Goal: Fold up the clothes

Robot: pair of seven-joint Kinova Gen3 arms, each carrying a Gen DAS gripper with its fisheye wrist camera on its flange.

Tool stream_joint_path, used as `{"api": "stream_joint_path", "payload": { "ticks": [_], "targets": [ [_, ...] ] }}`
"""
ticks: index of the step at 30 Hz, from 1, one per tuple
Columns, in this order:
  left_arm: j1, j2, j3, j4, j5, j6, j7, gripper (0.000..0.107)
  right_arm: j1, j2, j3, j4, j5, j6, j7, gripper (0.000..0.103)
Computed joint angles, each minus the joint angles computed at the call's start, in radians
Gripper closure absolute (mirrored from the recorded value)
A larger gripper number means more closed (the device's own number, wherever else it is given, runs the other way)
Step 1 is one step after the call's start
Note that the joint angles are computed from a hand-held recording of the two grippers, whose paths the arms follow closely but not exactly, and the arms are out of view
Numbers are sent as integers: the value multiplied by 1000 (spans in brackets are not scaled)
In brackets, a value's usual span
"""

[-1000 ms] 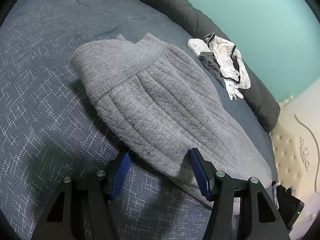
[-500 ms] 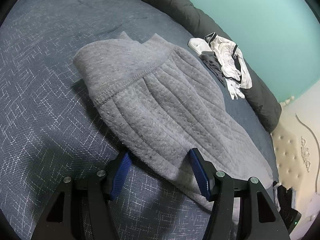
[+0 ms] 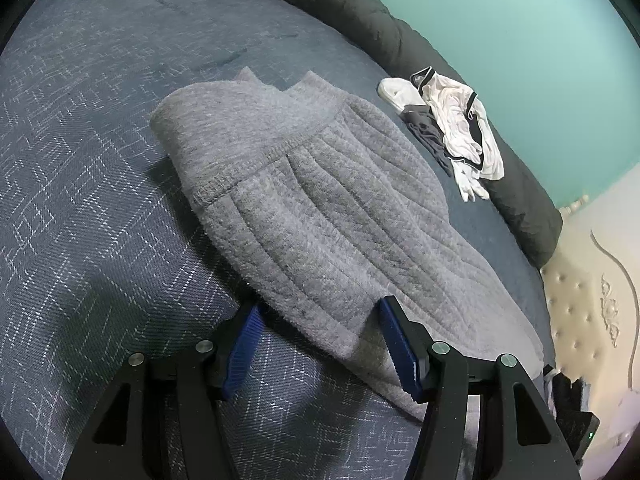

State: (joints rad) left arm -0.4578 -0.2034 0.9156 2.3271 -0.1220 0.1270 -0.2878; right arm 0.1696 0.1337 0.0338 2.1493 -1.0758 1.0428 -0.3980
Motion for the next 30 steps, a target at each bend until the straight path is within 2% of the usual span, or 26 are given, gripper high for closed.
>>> {"api": "stream_joint_path", "payload": {
  "ticks": [5,8,9,11,12,16,21,25,30],
  "targets": [
    [14,-40,-28,-3,16,19,5,44,27,-10,20,-60,28,43,-8,95],
    [26,-88,-57,-12,20,58,-4,44,23,-31,19,-107,46,26,-5,91],
    [31,-102,-69,-13,21,69,-7,44,17,-34,17,-130,55,18,-5,87],
    [31,-123,-83,-13,20,88,-12,44,-1,-24,8,-185,79,-5,-14,61],
    [28,-132,-87,-12,17,97,-15,44,-17,-8,-1,-222,102,-19,-37,58],
    [53,-139,-139,8,24,80,-32,44,-73,66,-41,-373,221,-58,-152,55],
    [19,-166,-126,-8,-1,126,-57,44,-136,165,-103,-544,384,-71,-249,54],
    [48,-165,-179,17,9,103,-73,44,-204,230,-141,-654,526,-85,-305,50],
    [108,-145,-250,51,37,31,-115,44,-255,290,-170,-741,645,-90,-338,49]
  ]
}}
